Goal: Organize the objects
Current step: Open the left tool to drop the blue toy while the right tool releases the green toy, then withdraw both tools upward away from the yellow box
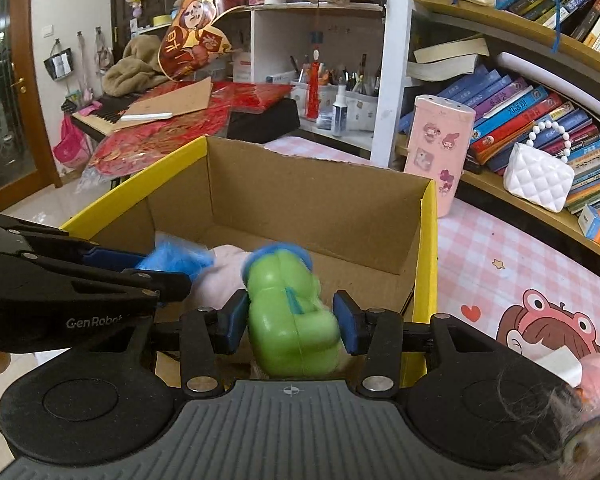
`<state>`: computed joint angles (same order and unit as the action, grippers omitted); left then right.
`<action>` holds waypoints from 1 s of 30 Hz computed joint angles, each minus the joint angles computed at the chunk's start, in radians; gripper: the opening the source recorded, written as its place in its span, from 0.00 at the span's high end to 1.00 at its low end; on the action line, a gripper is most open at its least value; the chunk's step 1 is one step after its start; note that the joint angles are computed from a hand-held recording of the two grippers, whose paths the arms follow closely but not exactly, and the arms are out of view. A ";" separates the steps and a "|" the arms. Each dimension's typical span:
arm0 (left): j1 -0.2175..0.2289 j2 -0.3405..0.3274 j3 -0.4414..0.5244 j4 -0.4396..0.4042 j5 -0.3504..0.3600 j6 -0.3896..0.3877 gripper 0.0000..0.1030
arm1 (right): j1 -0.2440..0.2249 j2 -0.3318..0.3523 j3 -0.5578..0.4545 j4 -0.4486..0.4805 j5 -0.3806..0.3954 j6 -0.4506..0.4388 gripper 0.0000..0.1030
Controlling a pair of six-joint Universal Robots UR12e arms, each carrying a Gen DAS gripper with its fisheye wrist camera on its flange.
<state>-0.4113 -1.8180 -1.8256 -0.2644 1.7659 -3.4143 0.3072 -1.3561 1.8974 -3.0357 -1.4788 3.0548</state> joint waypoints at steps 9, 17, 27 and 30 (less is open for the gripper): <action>-0.002 0.009 -0.019 0.074 -0.016 -0.028 0.48 | 0.000 -0.011 0.018 -0.048 -0.060 0.079 0.53; 0.001 0.029 -0.048 0.149 0.003 -0.052 0.28 | 0.016 -0.018 0.021 -0.051 -0.120 0.079 0.47; -0.002 0.065 -0.098 0.220 0.047 -0.032 0.13 | 0.060 -0.025 0.038 -0.123 -0.221 0.101 0.40; 0.001 0.081 -0.118 0.233 0.038 -0.040 0.13 | 0.071 -0.030 0.046 -0.144 -0.250 0.106 0.40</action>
<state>-0.4098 -1.7373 -1.9431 -0.0317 1.8044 -3.4539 0.3786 -1.3861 1.9439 -3.1799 -1.7292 3.1612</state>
